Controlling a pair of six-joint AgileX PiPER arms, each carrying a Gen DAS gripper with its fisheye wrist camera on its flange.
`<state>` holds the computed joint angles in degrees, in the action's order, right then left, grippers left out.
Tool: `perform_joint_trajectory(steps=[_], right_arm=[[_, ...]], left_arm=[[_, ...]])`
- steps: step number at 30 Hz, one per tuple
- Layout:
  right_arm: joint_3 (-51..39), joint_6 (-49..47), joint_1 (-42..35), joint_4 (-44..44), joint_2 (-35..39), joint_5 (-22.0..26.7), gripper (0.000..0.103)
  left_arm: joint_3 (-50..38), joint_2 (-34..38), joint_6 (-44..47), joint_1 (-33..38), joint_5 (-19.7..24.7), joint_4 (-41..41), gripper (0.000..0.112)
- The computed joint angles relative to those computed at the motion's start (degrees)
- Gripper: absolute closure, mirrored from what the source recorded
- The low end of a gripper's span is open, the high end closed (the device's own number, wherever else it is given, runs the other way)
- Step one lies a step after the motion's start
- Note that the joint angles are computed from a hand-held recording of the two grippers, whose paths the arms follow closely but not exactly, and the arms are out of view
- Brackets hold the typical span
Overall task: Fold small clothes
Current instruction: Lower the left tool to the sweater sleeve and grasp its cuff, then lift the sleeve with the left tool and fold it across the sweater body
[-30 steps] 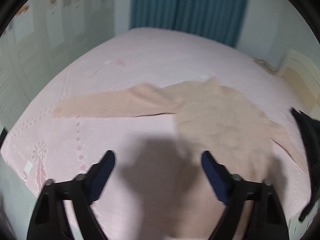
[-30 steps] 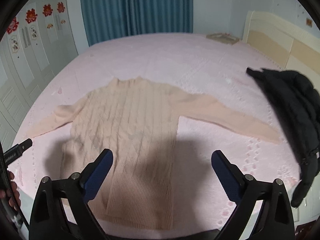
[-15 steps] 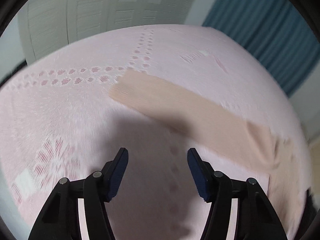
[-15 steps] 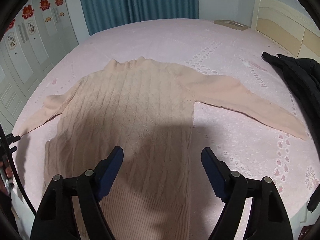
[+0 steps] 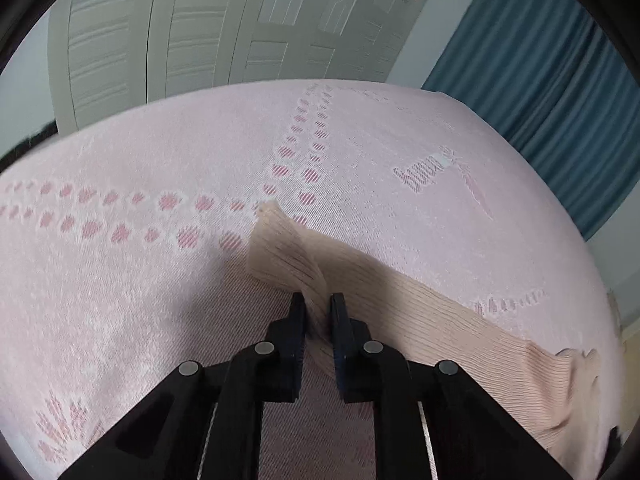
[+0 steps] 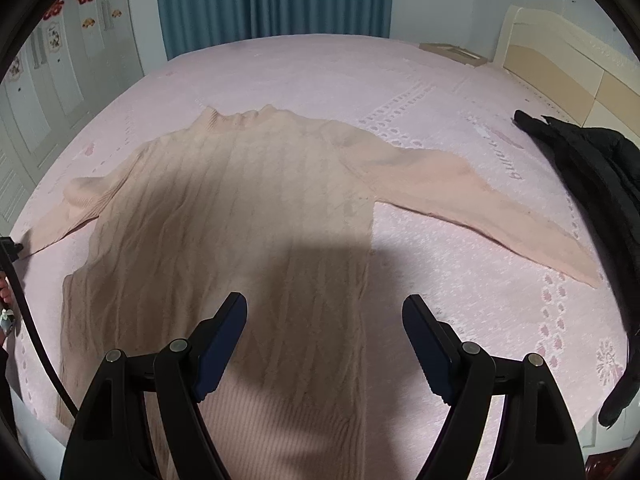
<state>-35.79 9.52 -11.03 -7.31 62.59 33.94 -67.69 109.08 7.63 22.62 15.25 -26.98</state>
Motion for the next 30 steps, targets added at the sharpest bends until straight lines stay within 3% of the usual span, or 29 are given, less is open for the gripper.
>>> perform_joint_trajectory(steps=[4, 6, 12, 15, 18, 24, 30], right_arm=[[0.1, -4.8, -3.8, 3.0, -0.9, -0.4, 0.024], [-0.1, -8.7, -6.6, 5.6, -1.7, -0.2, 0.024], [-1.4, -29.5, -19.9, 20.0, -4.5, 3.2, 0.024], [-3.1, -41.2, -28.2, 27.0, -3.8, 6.0, 0.024], [-5.3, -52.6, -37.1, 33.7, -1.9, 8.4, 0.024], [-10.2, -67.0, -51.5, 43.0, 5.3, 12.8, 0.024], [-12.2, -72.2, -57.4, 45.4, 10.8, 13.4, 0.024]], left_arm=[[0.1, -3.3, -15.8, -3.6, -1.6, 17.5, 0.101], [-0.3, -6.0, -18.6, -5.3, -0.9, 20.7, 0.101], [-6.7, -12.2, -34.4, -16.2, 5.3, 37.9, 0.102], [-12.9, -12.8, -36.0, -23.6, 10.0, 38.2, 0.102], [-19.8, -11.5, -41.2, -32.8, 13.9, 43.4, 0.102], [-40.3, 0.8, -43.6, -49.5, 22.6, 46.5, 0.102], [-63.7, 19.6, -39.9, -60.9, 30.7, 42.7, 0.102]])
